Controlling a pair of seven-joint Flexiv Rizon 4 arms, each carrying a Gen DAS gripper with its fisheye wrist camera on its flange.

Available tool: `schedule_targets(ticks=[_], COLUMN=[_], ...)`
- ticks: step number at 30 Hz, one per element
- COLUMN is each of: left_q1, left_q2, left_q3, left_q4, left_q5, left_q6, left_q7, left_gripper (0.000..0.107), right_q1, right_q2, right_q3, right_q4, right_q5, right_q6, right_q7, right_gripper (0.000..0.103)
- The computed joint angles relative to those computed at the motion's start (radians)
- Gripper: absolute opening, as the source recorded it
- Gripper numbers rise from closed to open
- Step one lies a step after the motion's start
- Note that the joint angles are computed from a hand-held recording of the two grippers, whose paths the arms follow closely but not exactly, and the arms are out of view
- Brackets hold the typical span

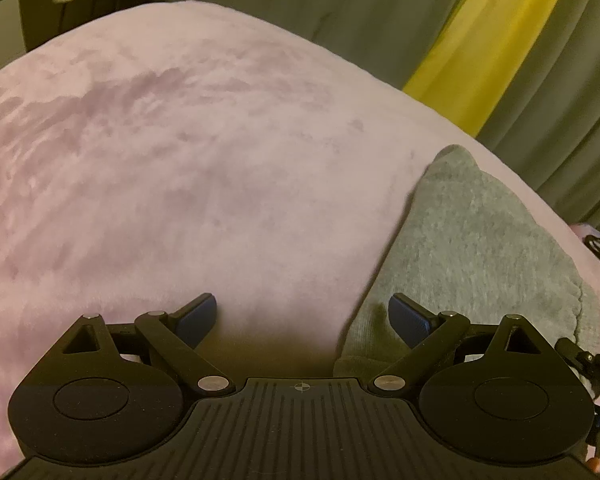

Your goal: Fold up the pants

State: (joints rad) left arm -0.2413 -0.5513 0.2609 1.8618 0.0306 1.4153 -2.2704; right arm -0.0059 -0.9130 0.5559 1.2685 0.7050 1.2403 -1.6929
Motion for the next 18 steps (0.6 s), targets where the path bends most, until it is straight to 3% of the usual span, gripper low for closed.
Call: schedule_targets(ticks=[7, 13, 18], left_q1=[-0.007, 0.001, 0.007], left_q2=[-0.002, -0.001, 0.001], left_q3=[0.010, 0.004, -0.002], left_q4=[-0.019, -0.018, -0.018], left_q5=[0.018, 0.028, 0.030], left_q6=[-0.032, -0.033, -0.042], left_q7=[-0.013, -0.023, -0.027], left_gripper=[0.096, 0.096, 0.096], right_q1=[0.055, 0.160, 0.108], right_q2=[0.010, 0.064, 0.067], right_q3=[-0.060, -0.151, -0.044], right_q4=[-0.018, 0.050, 0.043], right_q5=[-0.044, -0.187, -0.218], right_q6=[-0.024, 0.080, 0.146], right_q7=[0.099, 0.186, 0.153], right_gripper=[0.064, 0.050, 0.046])
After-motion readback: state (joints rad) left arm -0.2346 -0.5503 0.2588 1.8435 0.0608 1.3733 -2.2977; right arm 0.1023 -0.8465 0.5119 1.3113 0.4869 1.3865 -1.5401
